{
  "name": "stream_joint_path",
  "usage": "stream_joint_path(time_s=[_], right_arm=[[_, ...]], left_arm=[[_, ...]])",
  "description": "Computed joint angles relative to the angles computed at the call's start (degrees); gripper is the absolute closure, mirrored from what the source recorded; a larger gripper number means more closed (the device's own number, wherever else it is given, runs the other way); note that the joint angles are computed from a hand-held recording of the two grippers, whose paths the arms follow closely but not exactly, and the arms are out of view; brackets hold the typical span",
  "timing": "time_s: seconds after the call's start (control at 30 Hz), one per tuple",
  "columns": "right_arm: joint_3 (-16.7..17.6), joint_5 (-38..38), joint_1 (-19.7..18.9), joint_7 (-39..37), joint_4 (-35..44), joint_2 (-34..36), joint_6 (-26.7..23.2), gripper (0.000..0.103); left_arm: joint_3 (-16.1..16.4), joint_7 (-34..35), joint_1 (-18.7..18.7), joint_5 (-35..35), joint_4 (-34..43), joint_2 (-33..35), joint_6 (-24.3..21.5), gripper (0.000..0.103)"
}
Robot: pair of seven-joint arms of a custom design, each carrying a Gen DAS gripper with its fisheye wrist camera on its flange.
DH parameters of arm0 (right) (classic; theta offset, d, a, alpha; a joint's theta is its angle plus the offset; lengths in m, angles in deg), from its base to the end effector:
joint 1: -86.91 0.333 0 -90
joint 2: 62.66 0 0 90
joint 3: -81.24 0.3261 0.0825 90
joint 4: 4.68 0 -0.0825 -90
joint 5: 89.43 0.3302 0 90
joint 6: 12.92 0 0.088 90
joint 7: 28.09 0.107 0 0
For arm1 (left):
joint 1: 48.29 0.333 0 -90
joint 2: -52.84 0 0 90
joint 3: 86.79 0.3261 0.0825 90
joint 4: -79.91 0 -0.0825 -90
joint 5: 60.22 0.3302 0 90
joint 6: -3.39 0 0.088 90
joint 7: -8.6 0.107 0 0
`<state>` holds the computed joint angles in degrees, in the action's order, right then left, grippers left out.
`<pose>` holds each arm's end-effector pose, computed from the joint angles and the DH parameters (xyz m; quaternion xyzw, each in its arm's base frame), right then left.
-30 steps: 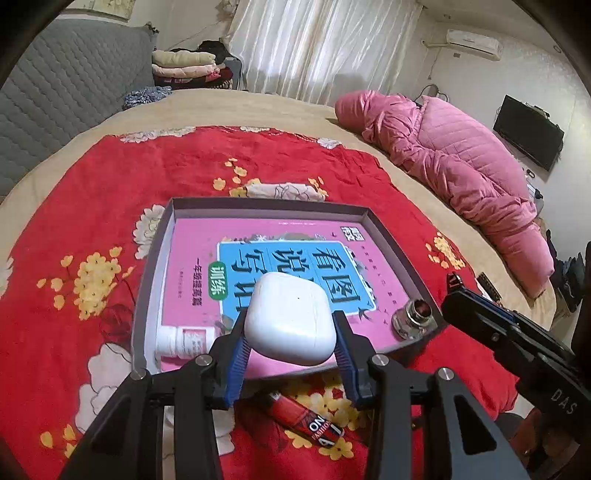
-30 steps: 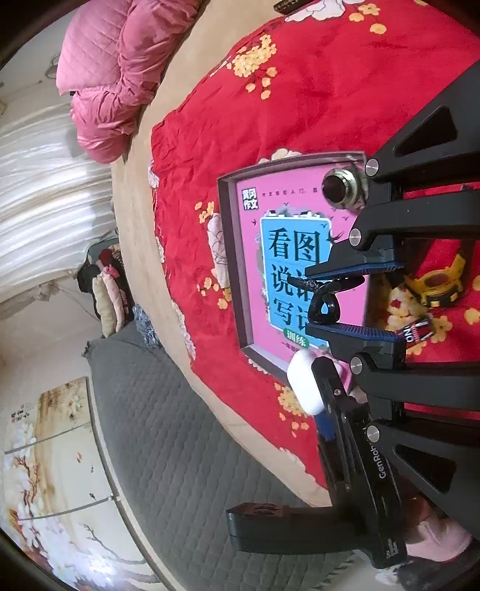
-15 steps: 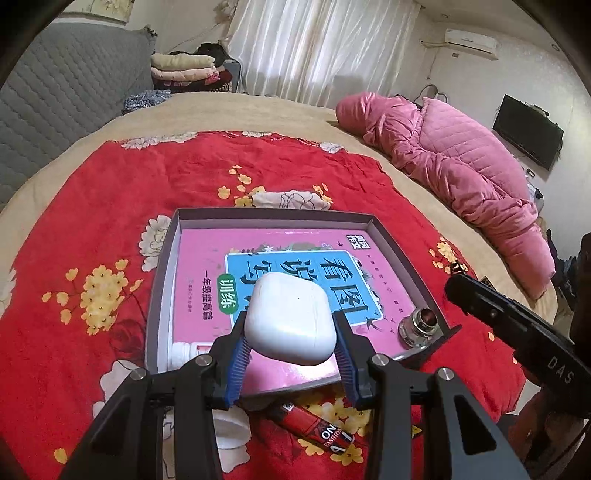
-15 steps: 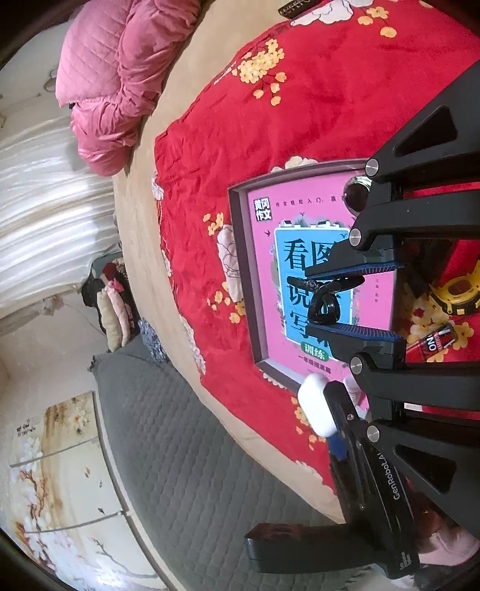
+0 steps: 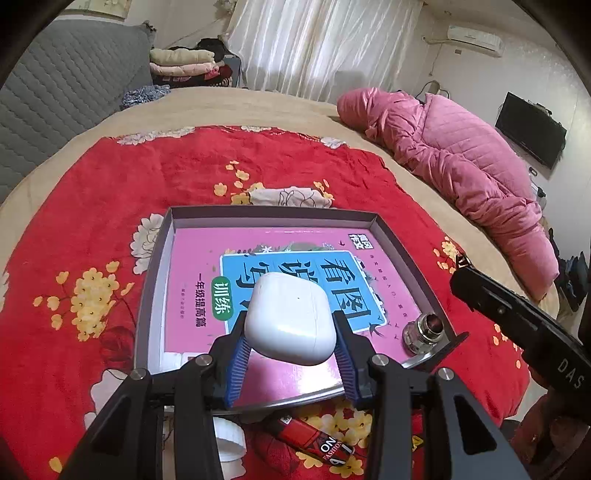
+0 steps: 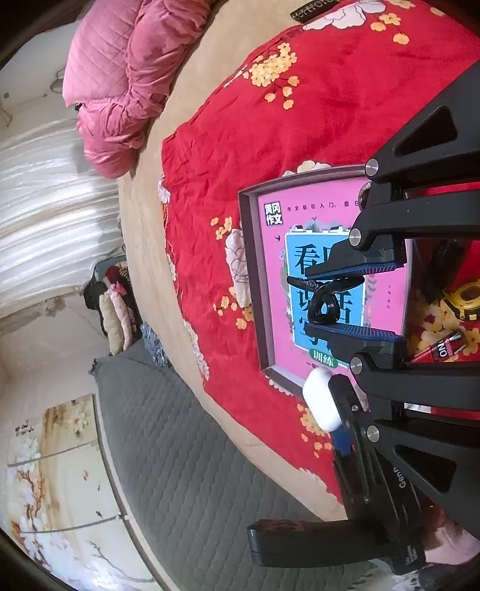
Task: Organize rigid objects
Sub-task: 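Carry the earbud case over the box with the left tool while the right tool carries the clasp there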
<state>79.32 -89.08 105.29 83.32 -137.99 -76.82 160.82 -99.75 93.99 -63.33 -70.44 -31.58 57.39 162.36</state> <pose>0.4485 0.1303 0.5902 -0.5977 0.6576 -0.1965 0.4143 0.5157 -0.2603 0.5627 -0.5663 0.7359 -0.3528 0.1152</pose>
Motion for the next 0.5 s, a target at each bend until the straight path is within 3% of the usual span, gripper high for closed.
stream_joint_path(time_s=[0.5], right_arm=[[1.6,-0.9,-1.4,-0.7,2.3,2.8,-3.4,0.08]], left_arm=[[0.1,-0.6,-0.7,1.2,1.0,3.0,-0.6,0.061]])
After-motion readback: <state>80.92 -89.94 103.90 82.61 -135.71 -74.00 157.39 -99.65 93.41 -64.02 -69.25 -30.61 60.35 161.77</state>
